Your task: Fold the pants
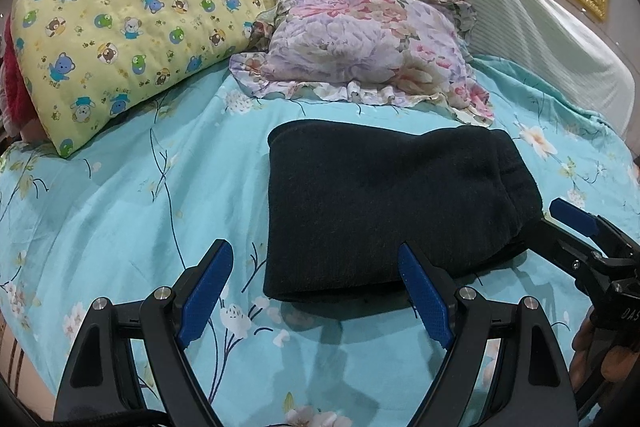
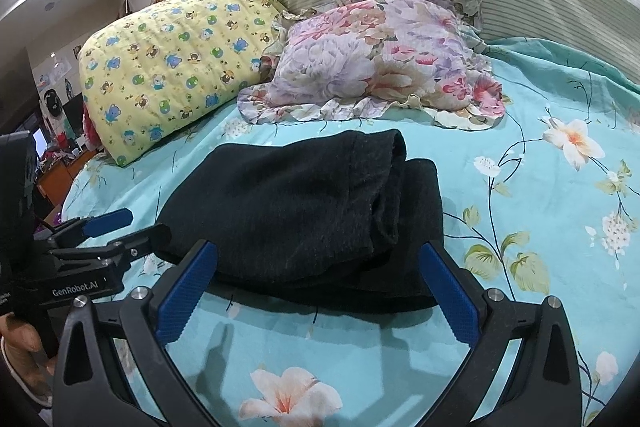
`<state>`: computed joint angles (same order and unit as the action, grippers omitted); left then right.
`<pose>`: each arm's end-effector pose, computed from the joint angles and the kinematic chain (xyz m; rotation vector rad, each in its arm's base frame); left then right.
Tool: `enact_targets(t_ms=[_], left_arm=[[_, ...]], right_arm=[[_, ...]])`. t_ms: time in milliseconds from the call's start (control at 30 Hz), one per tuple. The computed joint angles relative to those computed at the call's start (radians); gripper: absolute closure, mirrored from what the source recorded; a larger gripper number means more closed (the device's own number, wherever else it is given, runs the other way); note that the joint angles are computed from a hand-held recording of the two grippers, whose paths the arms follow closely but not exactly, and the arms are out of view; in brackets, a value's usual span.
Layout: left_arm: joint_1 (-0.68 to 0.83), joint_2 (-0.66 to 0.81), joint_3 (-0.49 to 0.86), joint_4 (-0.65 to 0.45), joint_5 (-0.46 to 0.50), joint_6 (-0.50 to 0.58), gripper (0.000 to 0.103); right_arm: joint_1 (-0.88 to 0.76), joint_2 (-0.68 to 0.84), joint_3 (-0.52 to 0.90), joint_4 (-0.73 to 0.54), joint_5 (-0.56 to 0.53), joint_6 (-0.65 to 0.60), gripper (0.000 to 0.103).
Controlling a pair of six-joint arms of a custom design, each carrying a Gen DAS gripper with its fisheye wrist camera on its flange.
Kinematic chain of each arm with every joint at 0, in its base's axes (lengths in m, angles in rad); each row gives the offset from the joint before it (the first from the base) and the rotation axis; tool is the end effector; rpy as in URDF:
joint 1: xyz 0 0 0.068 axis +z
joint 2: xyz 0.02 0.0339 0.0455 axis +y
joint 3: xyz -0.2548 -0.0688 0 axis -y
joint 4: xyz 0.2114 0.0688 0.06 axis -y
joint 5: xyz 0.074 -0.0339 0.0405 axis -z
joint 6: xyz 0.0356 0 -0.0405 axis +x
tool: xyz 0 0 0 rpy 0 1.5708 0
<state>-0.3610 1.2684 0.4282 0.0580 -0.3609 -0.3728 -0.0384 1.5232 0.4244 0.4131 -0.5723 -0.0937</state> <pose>0.1972 -0.0610 0.1637 -0.1869 2.2837 0.0481 0.2384 0.0101 0.1412 -0.3618 2.1570 0.5682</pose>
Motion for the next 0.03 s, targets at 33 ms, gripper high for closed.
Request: enact_targets(t_ms=[33], left_arm=[[0.000, 0.002, 0.004, -0.003, 0.004, -0.003, 0.018]], right_arm=[[0.001, -0.002, 0.001, -0.002, 0.000, 0.003, 0.002]])
